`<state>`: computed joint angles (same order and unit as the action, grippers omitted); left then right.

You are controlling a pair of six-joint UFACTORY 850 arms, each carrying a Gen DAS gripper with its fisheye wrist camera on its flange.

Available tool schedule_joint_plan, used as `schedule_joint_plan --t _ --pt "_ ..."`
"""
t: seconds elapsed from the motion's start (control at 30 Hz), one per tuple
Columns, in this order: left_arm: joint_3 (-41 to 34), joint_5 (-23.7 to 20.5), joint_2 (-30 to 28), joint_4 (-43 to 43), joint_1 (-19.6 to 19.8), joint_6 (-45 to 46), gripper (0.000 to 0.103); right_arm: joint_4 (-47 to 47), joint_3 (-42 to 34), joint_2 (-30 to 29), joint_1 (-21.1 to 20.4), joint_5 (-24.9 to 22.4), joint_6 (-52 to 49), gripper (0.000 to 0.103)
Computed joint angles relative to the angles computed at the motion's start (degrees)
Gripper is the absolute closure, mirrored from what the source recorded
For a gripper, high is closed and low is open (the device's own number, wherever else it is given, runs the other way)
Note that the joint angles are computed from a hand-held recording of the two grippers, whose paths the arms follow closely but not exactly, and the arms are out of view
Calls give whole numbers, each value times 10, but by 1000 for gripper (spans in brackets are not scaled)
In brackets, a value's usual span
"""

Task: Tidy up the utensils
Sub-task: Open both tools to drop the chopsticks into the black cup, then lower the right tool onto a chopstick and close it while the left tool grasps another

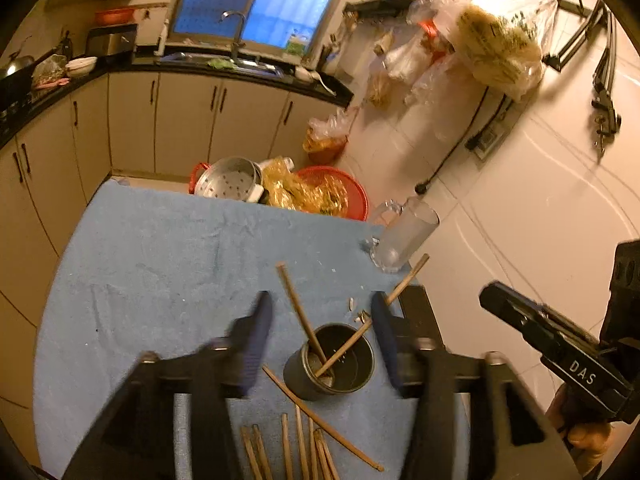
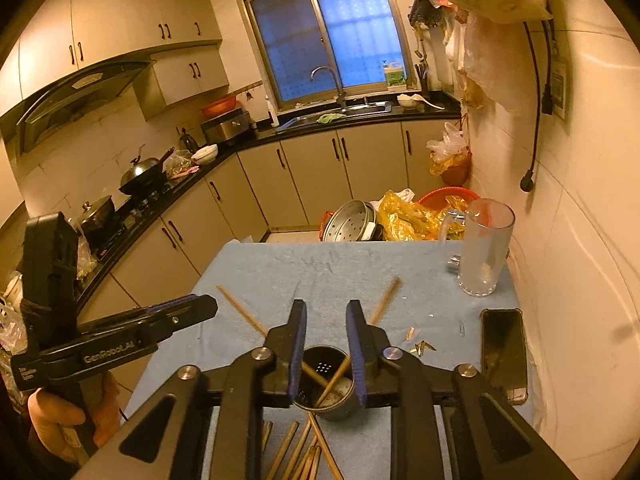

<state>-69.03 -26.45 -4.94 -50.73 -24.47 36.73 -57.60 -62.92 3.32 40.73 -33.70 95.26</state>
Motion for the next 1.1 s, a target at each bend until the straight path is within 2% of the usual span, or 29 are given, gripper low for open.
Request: schedule_joint_plan --t 0.13,0.33,0.63,0.93,1.1 --pt "28 -4 25 -34 15 37 48 -8 21 17 13 -2 21 74" --pt "87 -16 60 -35 44 49 48 -24 82 47 38 10 79 72" --pt "172 -24 64 -7 67 21 48 16 168 61 43 70 129 72" --pt "186 -10 35 74 47 -48 48 92 190 25 42 134 77 72" --pt "171 -3 8 112 25 -83 48 131 202 14 45 150 44 72"
